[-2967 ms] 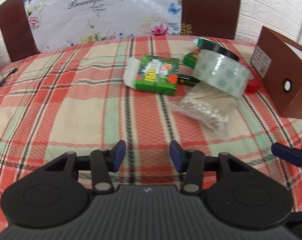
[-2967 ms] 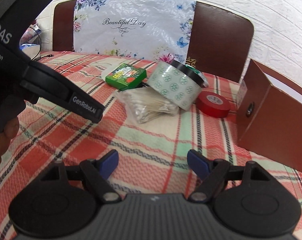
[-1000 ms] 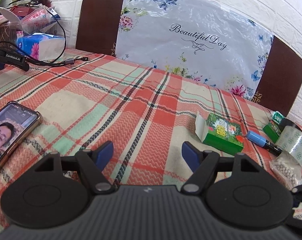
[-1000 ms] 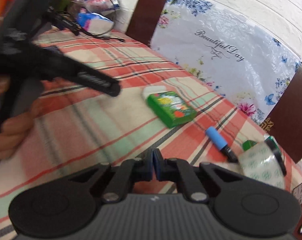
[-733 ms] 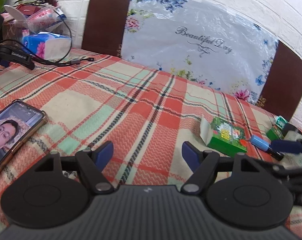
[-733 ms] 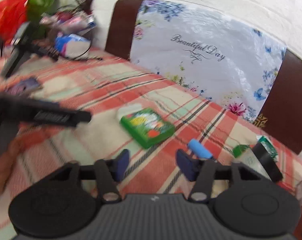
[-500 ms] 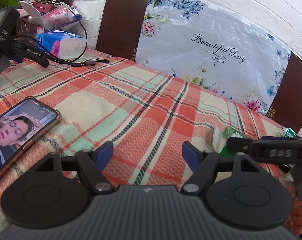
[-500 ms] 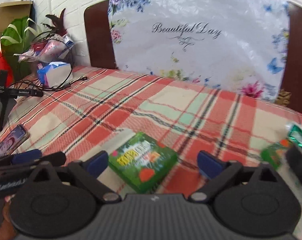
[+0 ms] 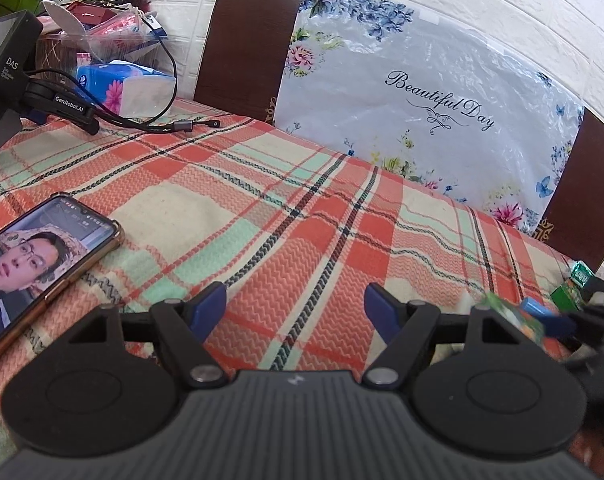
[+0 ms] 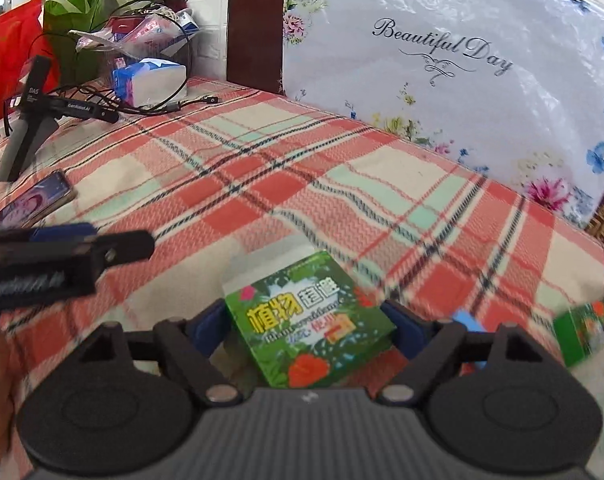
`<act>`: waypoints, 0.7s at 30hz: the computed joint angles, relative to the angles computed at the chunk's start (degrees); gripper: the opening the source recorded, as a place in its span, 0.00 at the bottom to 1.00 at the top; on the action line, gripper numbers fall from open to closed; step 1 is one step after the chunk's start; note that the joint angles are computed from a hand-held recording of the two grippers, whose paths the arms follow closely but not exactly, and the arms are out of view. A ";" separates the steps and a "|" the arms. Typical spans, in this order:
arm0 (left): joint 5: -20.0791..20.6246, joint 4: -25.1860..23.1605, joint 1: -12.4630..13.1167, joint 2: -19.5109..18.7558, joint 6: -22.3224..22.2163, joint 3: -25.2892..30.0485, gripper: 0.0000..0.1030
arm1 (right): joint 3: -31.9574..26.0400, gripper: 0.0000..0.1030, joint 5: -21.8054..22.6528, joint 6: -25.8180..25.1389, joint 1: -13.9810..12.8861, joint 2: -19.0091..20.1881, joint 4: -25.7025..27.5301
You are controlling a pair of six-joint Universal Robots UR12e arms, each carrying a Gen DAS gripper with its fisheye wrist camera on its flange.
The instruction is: Organize objects
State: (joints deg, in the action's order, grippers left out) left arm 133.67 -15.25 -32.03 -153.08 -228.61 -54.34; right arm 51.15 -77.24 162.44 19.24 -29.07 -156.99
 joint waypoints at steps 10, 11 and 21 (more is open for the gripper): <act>-0.04 -2.45 -0.09 -0.43 1.52 1.33 0.76 | 27.20 0.82 1.20 0.09 -2.86 -14.42 -10.92; -0.16 -3.10 -0.14 -0.53 2.31 1.68 0.76 | 29.50 0.82 -0.09 0.69 -3.08 -15.57 -12.53; -26.61 -0.02 -1.71 0.32 15.23 3.80 0.76 | 41.95 1.00 -8.90 8.40 -6.19 -21.27 -21.61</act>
State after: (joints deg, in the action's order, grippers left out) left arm 107.05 -15.28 -33.75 -152.75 -213.39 -50.53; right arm 93.10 -86.14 170.84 13.05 -50.34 -178.59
